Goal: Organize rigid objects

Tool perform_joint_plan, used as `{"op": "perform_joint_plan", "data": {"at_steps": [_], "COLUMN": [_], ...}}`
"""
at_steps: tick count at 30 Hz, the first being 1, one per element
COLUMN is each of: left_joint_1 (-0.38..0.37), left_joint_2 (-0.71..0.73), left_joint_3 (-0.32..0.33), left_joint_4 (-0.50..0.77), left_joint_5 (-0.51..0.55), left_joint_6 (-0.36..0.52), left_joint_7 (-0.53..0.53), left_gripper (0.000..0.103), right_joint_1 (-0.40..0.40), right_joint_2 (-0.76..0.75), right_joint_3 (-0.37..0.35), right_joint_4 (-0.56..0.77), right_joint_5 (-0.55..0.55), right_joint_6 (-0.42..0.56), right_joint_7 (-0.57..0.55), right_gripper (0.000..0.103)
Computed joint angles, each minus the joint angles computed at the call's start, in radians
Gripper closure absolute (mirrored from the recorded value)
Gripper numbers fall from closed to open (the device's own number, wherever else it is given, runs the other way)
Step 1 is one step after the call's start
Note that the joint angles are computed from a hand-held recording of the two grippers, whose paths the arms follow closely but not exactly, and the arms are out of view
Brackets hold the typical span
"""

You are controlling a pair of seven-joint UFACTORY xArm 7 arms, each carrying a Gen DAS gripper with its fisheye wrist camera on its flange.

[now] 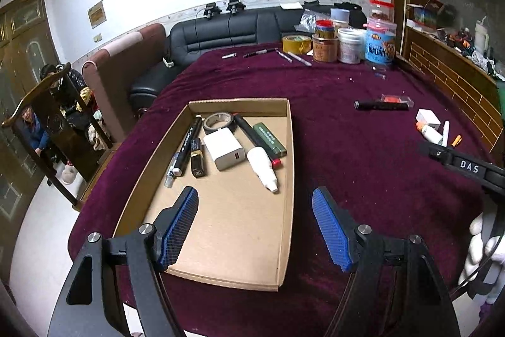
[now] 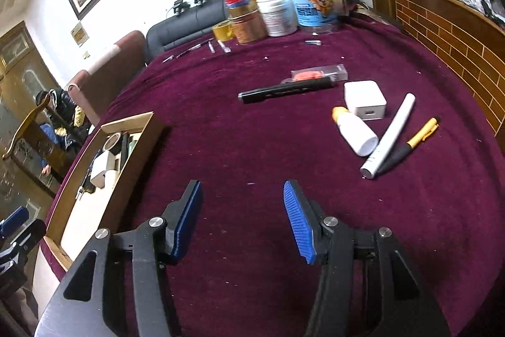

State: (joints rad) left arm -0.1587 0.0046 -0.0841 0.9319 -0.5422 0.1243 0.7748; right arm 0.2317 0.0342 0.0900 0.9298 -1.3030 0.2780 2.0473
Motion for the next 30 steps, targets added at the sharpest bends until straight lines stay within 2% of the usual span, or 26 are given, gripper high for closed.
{"op": "perform_joint_plan", "data": {"at_steps": [5,11,15,23,30], "left_joint_1": [0.005,-0.001,-0.010,-0.006,0.005], "left_joint_2": [0.005,0.001,0.002,0.036,0.046], "left_joint_3": [0.001,-0.003,-0.010,-0.013,-0.020], "left_joint_4": [0.014,0.005,-0.009,-0.003,0.001], "left_joint_5": [0.007,0.013,0.017,0.141,0.182], "left_joint_6": [0.053,0.052,0.037,0.052,0.061], "left_joint_7": [-0.022,-0.023,-0.005,-0.101,-0.142], "left_gripper": [0.033,0.033,0.033,0.033,0.033], "right_joint_1": [-0.009,-0.018,-0.020,-0.019,-0.022], "right_joint_2": [0.001,0.009,0.004,0.026,0.030], "right_joint_3": [-0.007,-0.016,-0.014,-0.017,-0.030], "right_joint_4": [-0.016,-0.030,-0.038,-0.037,-0.040], "right_joint_5": [-0.037,-0.069,-0.047,-0.036,-0.060], "right_joint_6": [-0.018,-0.041,-0.031,-0.020,-0.048], "right_joint_7": [0.049,0.111,0.095,0.085,0.121], "right_gripper": [0.050,0.050,0.050,0.050,0.050]}}
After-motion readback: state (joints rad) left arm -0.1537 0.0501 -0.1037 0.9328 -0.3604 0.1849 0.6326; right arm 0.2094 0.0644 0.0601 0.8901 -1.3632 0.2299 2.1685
